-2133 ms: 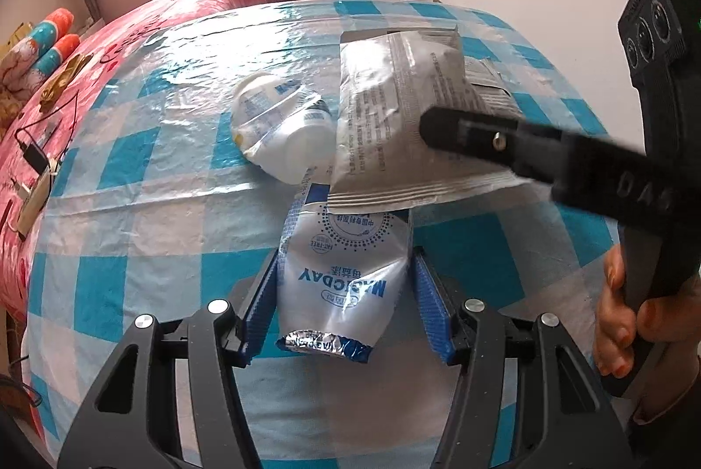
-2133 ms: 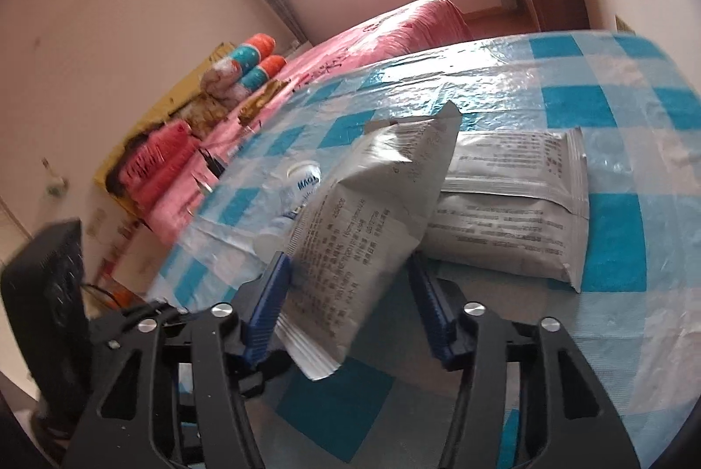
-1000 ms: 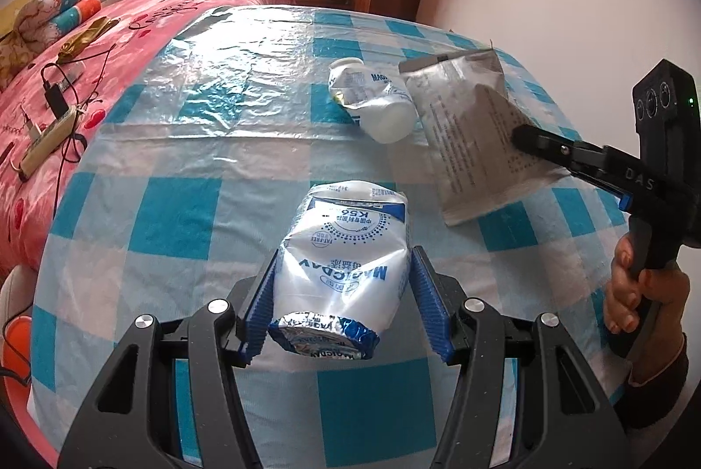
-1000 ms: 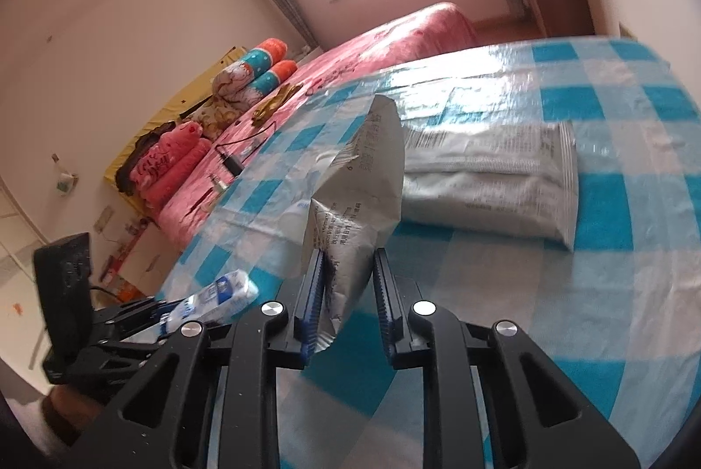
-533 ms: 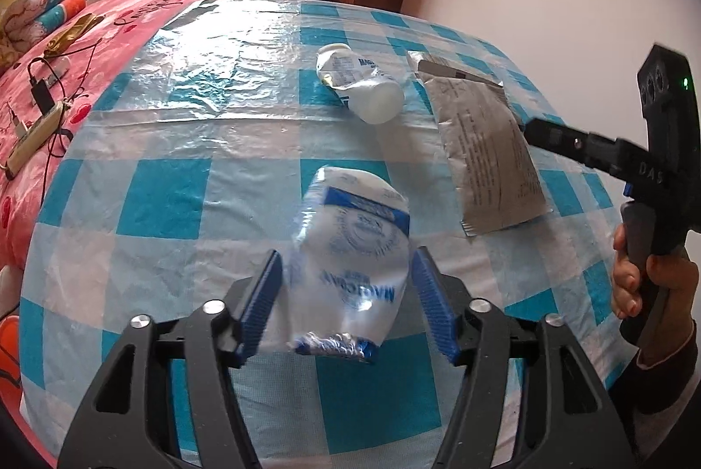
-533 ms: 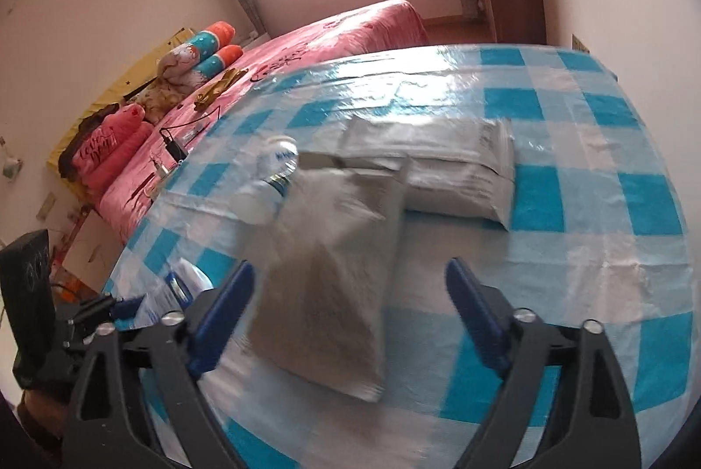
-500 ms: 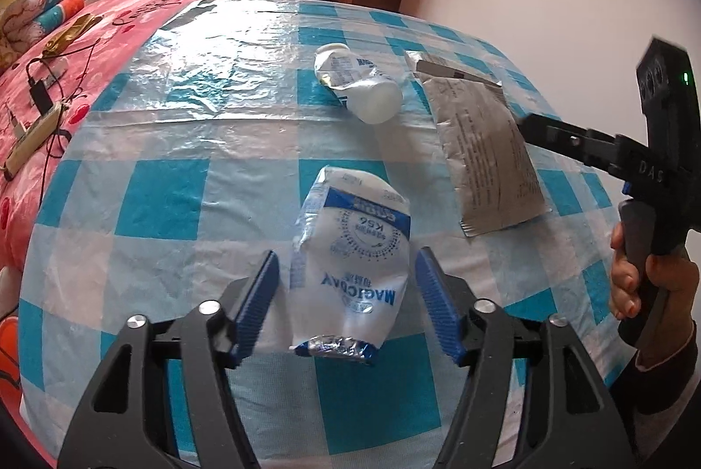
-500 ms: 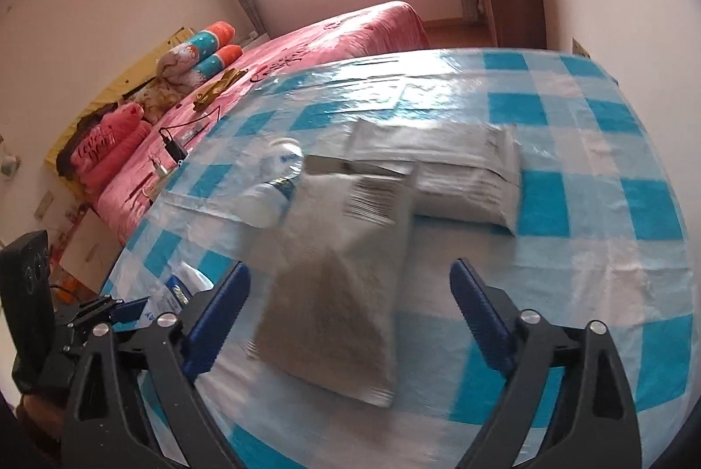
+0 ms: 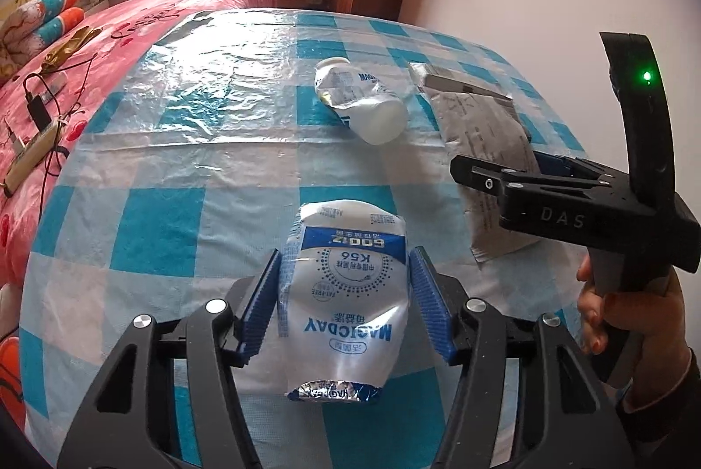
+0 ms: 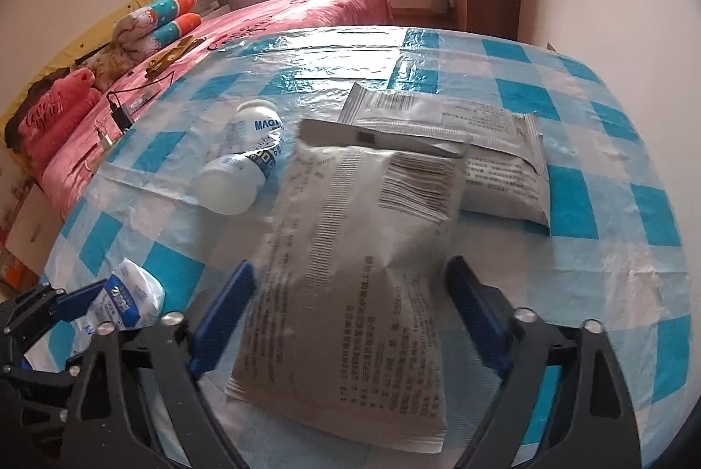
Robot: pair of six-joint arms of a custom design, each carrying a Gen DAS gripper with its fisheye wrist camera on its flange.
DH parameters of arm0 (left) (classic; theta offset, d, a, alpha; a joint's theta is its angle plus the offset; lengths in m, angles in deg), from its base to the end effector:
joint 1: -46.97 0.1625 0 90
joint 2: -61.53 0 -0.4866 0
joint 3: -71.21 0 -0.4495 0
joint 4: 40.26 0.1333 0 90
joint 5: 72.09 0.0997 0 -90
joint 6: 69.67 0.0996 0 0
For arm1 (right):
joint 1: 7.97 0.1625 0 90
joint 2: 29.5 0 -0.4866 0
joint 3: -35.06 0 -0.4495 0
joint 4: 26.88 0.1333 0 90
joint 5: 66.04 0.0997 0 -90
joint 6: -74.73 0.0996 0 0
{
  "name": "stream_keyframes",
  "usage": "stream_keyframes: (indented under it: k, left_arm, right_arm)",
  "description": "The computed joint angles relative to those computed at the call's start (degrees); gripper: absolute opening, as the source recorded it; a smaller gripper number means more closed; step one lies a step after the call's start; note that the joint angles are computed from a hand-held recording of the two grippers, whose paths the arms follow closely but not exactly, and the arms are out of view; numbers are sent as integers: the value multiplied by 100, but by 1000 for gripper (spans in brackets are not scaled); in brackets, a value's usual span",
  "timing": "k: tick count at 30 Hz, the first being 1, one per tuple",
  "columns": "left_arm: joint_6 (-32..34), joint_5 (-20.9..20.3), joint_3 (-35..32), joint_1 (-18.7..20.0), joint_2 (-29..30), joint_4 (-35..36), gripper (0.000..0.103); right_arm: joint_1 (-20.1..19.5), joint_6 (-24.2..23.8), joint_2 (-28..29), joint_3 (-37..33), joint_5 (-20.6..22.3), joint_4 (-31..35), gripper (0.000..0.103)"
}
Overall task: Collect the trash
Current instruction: 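Lift the yogurt bag with the left gripper while the right gripper lifts the grey packet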
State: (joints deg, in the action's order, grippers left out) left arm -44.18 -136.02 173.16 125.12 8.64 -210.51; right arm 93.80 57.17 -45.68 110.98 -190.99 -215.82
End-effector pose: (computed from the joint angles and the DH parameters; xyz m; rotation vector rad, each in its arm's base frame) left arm 0.0255 -0.7408 0.1861 0.6626 2.4774 -0.6389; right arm 0.2425 -0.7898 -0.0904 0.3454 -2.3768 0.8109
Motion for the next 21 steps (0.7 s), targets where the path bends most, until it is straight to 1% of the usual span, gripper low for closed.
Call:
stream_keyframes:
  k: [3,4,9,14,16,21]
  left_arm:
    - [-1,-10,29,4,-16,-33,60]
    - [-32,-30,35,11,-29,-22,60]
    - [-97,-135,80,55,-121,-34,60]
    - [-69,-274,184,60,-266,-205,60]
    - [-48,-292,221,59,-319,-269,60]
    - [1,-304,299,66,-441,-394,60]
  right_arm:
    - [18,-83,1,41,-37,-104,77]
    - [21,-97,-2,56,-21,-133,71]
    - [31,-199,-48,184,46,-274,65]
    - [38,-178,-135,371,211,-485,59]
    - [53,-189,-153,408,239,-529,55]
    - [96,-287,-148,442,254,-563,53]
